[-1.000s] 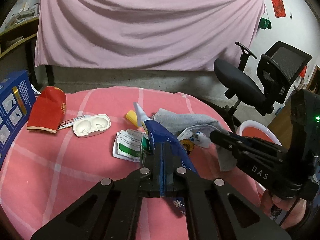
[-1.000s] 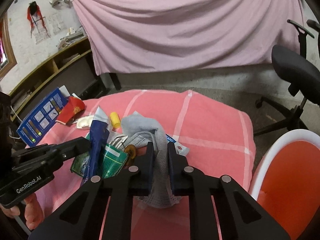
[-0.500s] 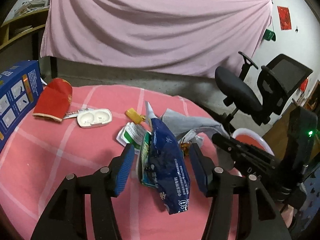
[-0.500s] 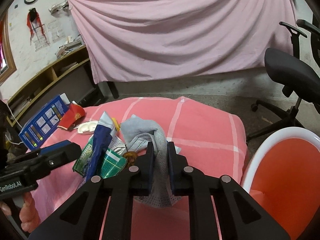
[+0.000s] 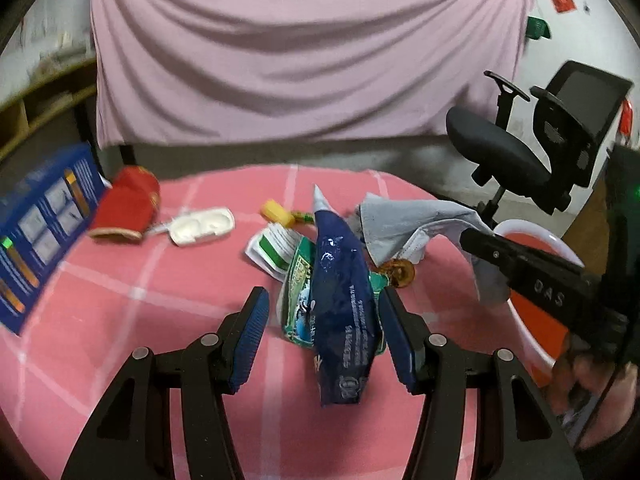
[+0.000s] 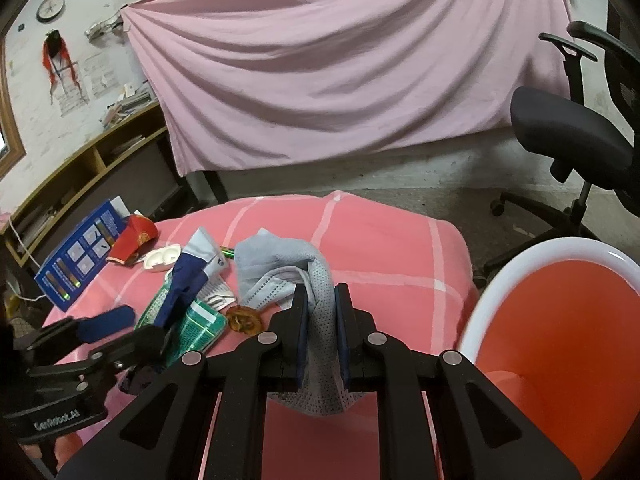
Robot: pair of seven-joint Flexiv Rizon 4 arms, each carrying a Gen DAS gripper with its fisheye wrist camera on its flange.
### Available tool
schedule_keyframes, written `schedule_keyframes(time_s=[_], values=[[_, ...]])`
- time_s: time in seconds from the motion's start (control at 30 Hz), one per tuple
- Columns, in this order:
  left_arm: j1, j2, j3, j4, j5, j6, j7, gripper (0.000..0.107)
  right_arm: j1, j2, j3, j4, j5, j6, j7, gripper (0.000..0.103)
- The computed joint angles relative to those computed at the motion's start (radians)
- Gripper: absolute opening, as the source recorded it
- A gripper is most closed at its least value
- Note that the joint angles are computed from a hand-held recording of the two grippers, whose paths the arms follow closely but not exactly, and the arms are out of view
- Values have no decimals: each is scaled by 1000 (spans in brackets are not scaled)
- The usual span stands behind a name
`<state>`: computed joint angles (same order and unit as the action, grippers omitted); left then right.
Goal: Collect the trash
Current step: 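Carry the bag and mask to the bucket and open both tools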
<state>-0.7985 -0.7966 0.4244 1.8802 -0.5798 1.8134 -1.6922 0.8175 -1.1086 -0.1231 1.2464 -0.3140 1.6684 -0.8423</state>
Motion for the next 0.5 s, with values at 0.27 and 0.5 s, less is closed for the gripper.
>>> schedule_keyframes(time_s=[0.27, 0.5], values=[[-12, -16, -15, -16, 5, -5, 82, 48, 21, 9, -34, 33, 16, 28, 0, 11], [-32, -39, 61, -74, 35, -175, 11, 25, 28, 15, -38, 55, 25, 41, -20, 11]])
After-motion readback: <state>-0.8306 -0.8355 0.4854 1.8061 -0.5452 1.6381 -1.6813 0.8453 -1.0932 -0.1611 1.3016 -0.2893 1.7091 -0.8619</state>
